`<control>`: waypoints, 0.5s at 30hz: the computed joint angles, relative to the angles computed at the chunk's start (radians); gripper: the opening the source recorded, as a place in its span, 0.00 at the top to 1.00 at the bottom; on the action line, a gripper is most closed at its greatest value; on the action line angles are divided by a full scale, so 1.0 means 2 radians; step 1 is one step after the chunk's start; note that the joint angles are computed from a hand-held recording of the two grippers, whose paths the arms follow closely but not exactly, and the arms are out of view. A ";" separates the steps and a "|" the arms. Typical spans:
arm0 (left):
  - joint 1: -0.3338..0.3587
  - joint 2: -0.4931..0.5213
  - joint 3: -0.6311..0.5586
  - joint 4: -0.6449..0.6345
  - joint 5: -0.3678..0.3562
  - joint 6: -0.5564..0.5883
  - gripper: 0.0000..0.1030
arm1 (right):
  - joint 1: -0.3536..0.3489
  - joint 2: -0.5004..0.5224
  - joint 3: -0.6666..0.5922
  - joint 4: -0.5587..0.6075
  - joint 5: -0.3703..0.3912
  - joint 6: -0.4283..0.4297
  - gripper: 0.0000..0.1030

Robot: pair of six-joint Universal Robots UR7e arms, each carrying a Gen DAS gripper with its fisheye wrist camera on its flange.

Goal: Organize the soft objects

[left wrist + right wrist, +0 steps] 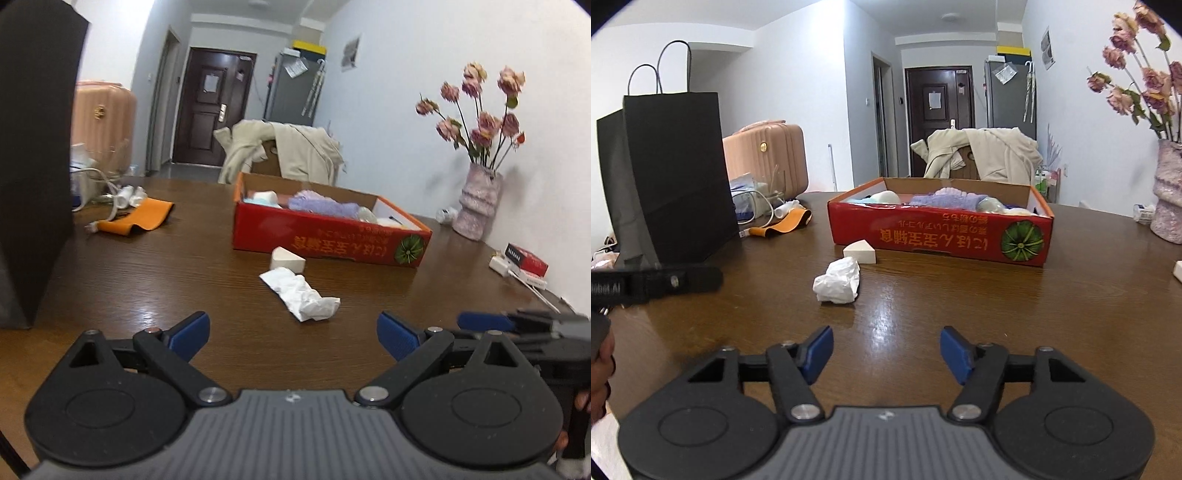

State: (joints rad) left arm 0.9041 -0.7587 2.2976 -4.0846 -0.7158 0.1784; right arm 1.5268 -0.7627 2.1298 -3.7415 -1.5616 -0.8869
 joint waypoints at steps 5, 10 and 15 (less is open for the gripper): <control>0.036 0.014 -0.058 0.063 -0.039 -0.004 0.05 | 0.010 0.016 -0.055 0.040 -0.005 0.017 0.46; 0.062 0.034 -0.130 0.128 -0.061 0.008 0.16 | 0.019 0.036 -0.115 0.084 -0.008 0.022 0.49; 0.085 0.029 -0.155 0.198 -0.076 -0.015 0.37 | 0.028 0.057 -0.172 0.128 -0.024 0.029 0.55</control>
